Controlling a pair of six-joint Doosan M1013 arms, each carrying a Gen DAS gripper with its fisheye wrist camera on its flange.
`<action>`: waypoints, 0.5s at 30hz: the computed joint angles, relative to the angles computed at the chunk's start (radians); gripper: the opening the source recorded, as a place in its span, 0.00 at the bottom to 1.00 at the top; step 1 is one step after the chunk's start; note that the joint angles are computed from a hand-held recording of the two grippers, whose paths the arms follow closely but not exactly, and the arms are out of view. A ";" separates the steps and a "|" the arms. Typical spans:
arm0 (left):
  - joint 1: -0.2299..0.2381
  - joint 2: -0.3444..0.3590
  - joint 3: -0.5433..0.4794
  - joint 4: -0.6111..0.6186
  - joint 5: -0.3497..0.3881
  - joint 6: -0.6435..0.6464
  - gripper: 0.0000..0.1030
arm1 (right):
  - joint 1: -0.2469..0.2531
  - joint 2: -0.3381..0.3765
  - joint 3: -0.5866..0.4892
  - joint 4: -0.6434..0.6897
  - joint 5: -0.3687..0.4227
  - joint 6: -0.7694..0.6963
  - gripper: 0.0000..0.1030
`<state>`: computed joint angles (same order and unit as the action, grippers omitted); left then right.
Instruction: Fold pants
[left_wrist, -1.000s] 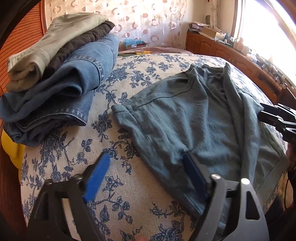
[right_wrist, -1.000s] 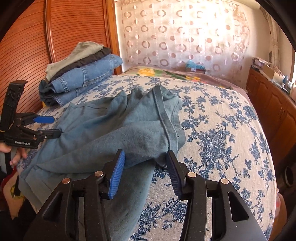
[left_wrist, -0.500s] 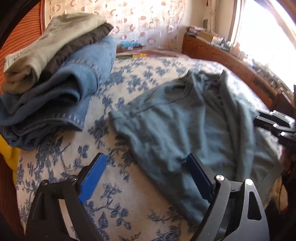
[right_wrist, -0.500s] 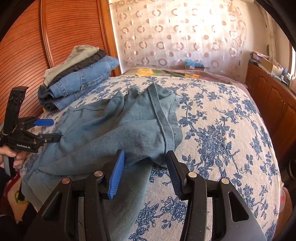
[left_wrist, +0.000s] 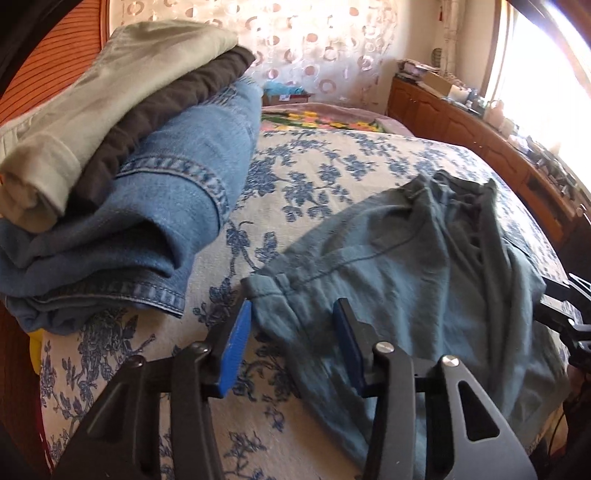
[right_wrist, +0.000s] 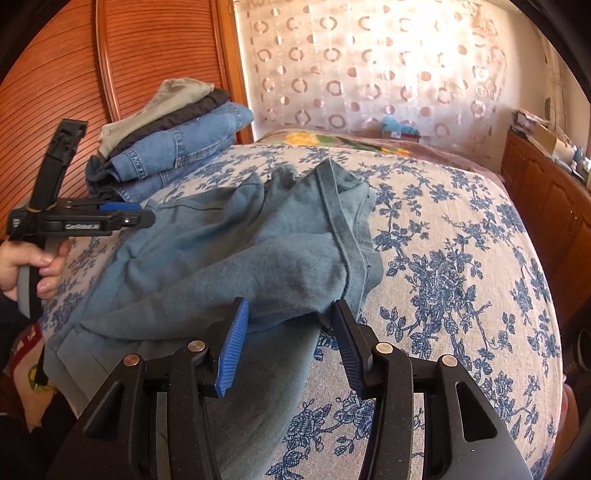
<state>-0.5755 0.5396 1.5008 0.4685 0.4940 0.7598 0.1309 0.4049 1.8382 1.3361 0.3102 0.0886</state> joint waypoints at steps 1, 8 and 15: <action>0.003 0.002 -0.002 -0.012 0.007 0.005 0.37 | -0.001 0.000 0.001 0.008 0.001 -0.005 0.46; 0.003 -0.004 0.010 0.012 -0.014 -0.015 0.03 | -0.002 0.000 0.003 0.022 0.001 -0.015 0.46; -0.001 -0.027 0.031 0.234 -0.014 -0.234 0.03 | -0.002 -0.001 0.004 0.021 0.001 -0.014 0.46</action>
<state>-0.5769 0.5130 1.5315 0.7026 0.4802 0.5256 0.1288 0.4037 1.8423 1.3570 0.3112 0.0748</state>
